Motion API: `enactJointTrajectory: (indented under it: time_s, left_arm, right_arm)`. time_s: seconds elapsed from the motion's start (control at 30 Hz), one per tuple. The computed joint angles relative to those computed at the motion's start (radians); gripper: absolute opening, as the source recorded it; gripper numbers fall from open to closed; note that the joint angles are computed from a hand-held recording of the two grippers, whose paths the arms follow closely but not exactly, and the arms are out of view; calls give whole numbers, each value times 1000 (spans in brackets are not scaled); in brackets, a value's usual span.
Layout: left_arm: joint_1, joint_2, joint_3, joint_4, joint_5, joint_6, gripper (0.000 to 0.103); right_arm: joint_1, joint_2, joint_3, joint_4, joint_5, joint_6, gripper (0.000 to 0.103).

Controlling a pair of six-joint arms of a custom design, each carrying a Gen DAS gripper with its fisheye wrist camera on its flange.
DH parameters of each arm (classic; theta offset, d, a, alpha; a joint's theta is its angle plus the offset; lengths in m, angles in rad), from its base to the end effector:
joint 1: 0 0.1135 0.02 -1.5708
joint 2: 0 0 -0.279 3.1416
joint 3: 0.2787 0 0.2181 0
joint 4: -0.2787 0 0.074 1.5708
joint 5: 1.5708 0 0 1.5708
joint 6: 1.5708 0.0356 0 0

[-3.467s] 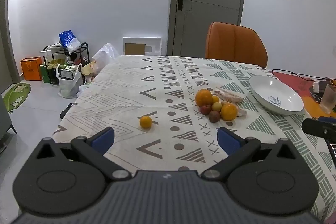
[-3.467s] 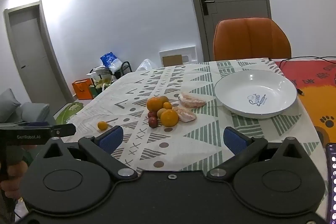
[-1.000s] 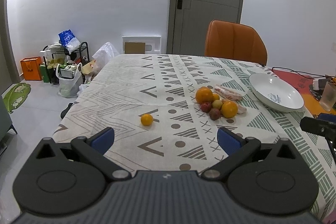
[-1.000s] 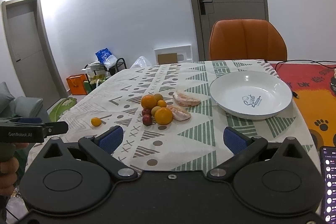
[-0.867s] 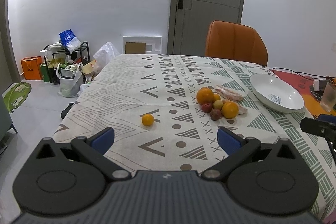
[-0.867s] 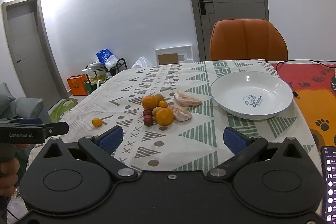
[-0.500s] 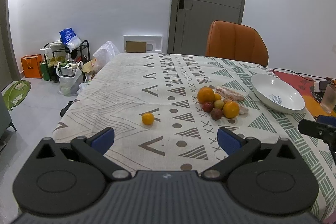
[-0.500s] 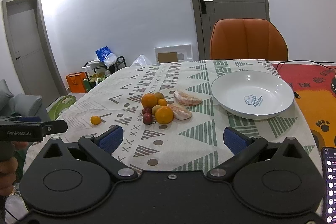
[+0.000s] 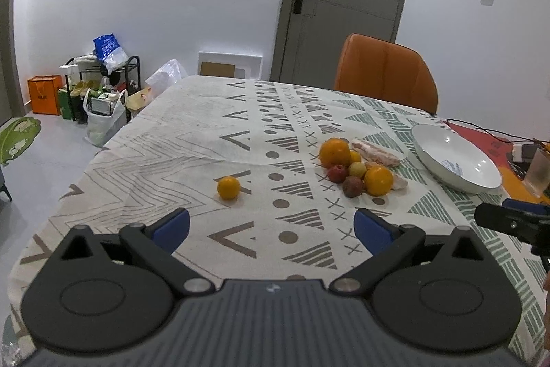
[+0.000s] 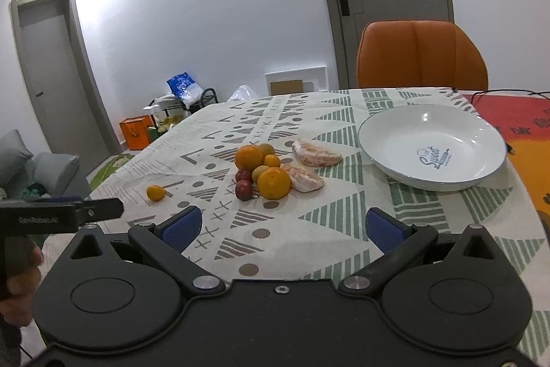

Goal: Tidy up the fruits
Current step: 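Grasp the small orange with the left tool while the right tool grasps the large orange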

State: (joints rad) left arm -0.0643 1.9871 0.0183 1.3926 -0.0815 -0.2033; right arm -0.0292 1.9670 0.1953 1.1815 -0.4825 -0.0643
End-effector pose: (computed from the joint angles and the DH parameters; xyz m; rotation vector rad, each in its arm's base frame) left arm 0.1984 -0.0099 0.0925 -0.1963 2.1366 -0.0687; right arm 0.2327 0.0097 0.0947 -0.3129 2.0972 0.4643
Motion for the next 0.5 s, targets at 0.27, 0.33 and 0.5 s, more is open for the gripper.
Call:
enactJointTrajectory:
  time_s: [0.27, 0.33, 0.5]
  left_arm:
    - [28, 59, 81, -22, 9, -7, 100]
    - [39, 71, 102, -33, 24, -11, 97]
    - [44, 90, 149, -63, 22, -15, 89]
  right_arm:
    - [7, 74, 68, -7, -25, 6, 89]
    - [9, 85, 88, -22, -29, 11, 87]
    - [8, 112, 144, -64, -41, 24, 76]
